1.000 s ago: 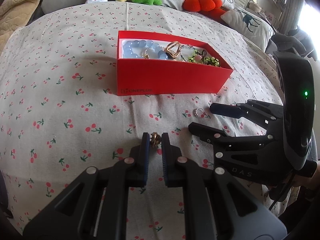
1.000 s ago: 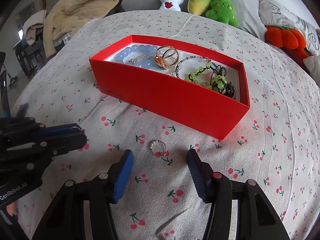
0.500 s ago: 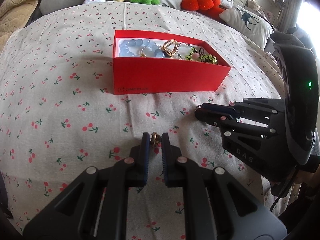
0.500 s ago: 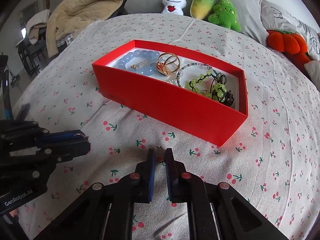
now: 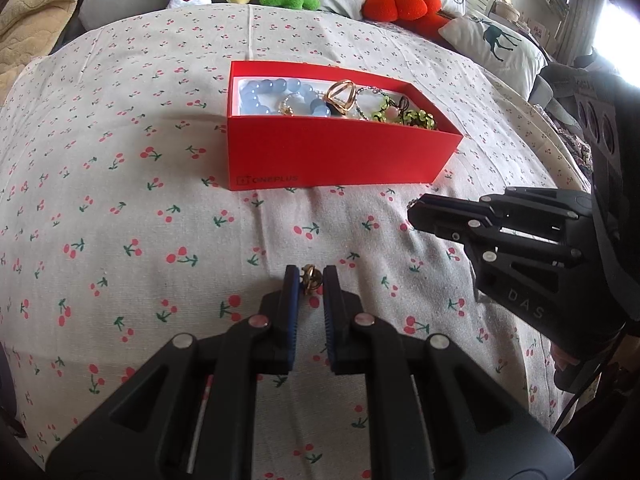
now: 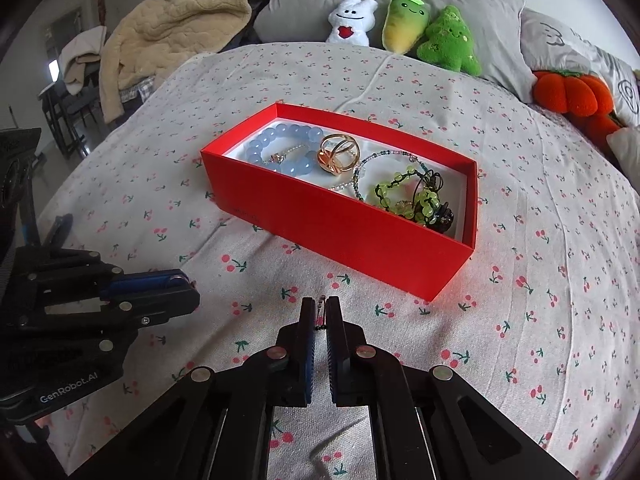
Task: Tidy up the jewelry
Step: 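Carry the gold earring with the left tool while the right carries the ring over the box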
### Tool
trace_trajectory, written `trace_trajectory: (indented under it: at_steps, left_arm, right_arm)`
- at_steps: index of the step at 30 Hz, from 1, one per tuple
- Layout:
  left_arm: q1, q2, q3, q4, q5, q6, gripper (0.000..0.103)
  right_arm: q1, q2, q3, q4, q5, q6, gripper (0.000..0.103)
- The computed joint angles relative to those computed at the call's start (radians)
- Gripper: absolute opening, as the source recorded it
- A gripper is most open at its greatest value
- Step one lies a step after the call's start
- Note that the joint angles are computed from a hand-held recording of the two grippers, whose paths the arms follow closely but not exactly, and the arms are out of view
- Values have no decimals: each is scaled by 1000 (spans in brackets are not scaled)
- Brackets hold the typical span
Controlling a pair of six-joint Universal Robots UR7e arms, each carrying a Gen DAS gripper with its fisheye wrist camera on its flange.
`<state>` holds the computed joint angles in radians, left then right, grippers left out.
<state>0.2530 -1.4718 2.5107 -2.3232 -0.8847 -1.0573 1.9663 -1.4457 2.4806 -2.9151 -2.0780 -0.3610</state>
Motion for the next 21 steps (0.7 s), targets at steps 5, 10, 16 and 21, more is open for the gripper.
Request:
trace_trajectory:
  at_steps: [5, 10, 16, 21]
  left_arm:
    - [2, -1, 0, -1, 1, 4, 13]
    - [1, 1, -1, 0, 0, 3, 13]
    - [3, 1, -2, 0, 0, 7, 13]
    - [3, 1, -3, 2, 0, 8, 13]
  right_arm:
    - [4, -7, -5, 7, 1, 6, 5]
    - [-6, -29, -8, 22, 31, 16, 5]
    - [-14, -37, -7, 23, 31, 26, 8]
    - [-30, -52, -3, 61, 31, 24, 14]
